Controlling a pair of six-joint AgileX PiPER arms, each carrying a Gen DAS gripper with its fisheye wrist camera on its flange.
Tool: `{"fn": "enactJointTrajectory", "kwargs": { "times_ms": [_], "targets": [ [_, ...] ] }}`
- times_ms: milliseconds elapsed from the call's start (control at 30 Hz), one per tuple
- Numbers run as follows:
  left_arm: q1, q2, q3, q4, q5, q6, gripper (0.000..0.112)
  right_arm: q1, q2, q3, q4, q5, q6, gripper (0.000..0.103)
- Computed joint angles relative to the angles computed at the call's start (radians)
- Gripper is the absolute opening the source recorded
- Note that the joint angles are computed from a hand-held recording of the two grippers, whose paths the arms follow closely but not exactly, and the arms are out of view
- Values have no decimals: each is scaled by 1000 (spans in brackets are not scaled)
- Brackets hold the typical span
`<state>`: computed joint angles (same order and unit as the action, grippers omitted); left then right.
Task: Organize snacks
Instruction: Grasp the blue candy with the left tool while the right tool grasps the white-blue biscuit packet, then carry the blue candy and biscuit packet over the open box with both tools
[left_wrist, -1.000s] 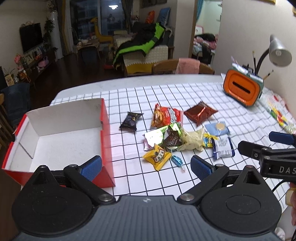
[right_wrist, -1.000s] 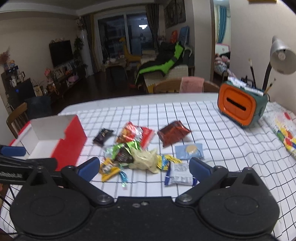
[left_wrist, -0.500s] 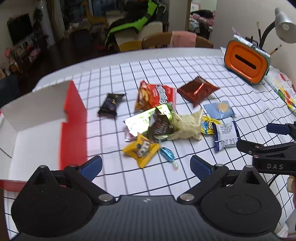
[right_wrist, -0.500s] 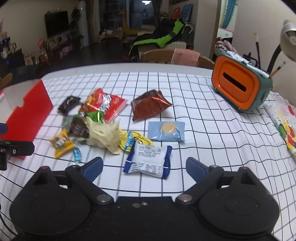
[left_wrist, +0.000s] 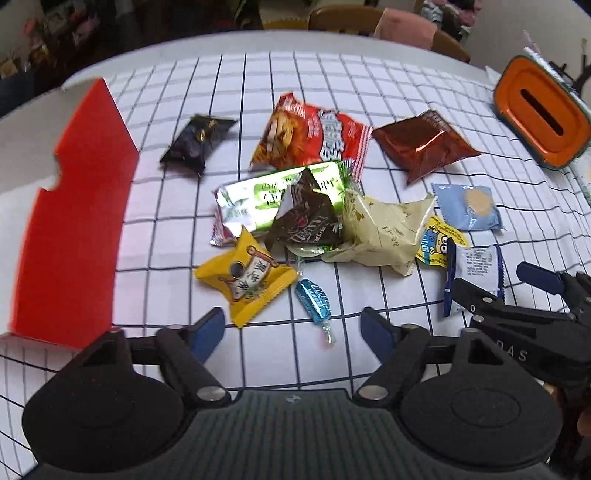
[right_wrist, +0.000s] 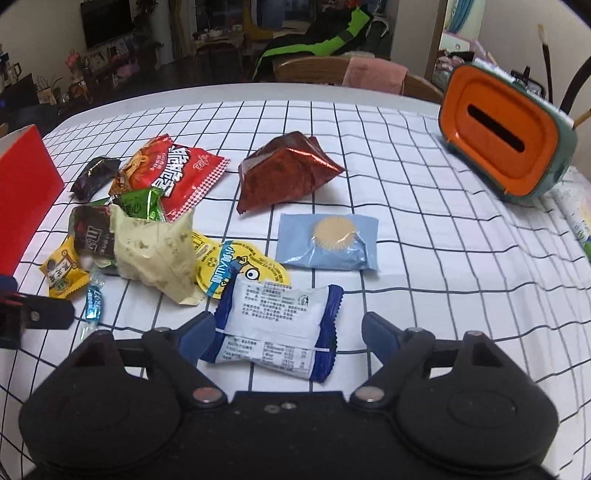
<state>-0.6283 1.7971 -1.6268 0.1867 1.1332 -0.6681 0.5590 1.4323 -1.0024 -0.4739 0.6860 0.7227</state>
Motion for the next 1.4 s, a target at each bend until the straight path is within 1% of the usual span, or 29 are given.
{"fn": "enactJointTrajectory", "kwargs": {
  "times_ms": [33,133,300,367,400,433,467,500,533,567,600,633,667,700,733,833,900,1067,1200,1333,1367,1400],
  "targets": [
    [6,17,-15,-11,9,-2,68,-7,2,-1,12,-5,-13,85],
    [24,52,-45,-44,24,-11,61,-26,9,-4,42,-22,-46,84],
    [22,92,-78,-46,21,-7,54,-43,23,-13,77,-34,-84,83],
    [12,113,-101,-35,34,-7,51,-45,29,-14,80,-34,-88,83],
    [7,124,-113,-30,39,-7,49,-47,33,-15,84,-35,-91,82],
    [3,131,-121,-24,43,-7,43,-53,34,-15,98,-41,-101,81],
    [2,138,-129,-27,47,-4,40,-56,35,-14,111,-46,-111,78],
    [3,141,-132,-31,49,-1,36,-59,37,-17,121,-49,-119,77],
    [0,144,-133,-23,47,-5,33,-57,38,-18,122,-49,-121,77],
    [-2,146,-136,-19,48,-5,33,-53,39,-20,119,-47,-118,75],
    [-2,147,-137,-18,48,-2,29,-52,38,-20,119,-47,-119,74],
    [-2,147,-136,-18,47,-1,24,-51,37,-21,128,-47,-125,70],
    [0,145,-134,-18,45,0,21,-55,32,-16,145,-54,-136,65],
    [3,141,-127,-20,40,3,16,-62,27,-11,171,-64,-156,62],
    [6,137,-121,-22,36,4,13,-63,22,-7,175,-67,-155,60],
    [16,120,-93,-31,18,7,11,-72,5,10,194,-82,-166,56],
    [16,112,-83,-27,20,3,11,-82,-8,21,218,-91,-183,55],
    [11,77,-51,-20,13,-8,11,-94,-45,44,263,-101,-216,48],
    [3,43,-23,-10,12,-14,11,-89,-69,65,249,-111,-208,45],
    [-2,2,7,-4,2,-10,11,-91,-103,79,269,-119,-215,38],
    [-3,-10,17,0,-1,-9,11,-86,-109,81,263,-117,-208,34],
    [-4,-21,26,4,-4,-7,11,-80,-113,84,244,-115,-191,23]
  ]
}}
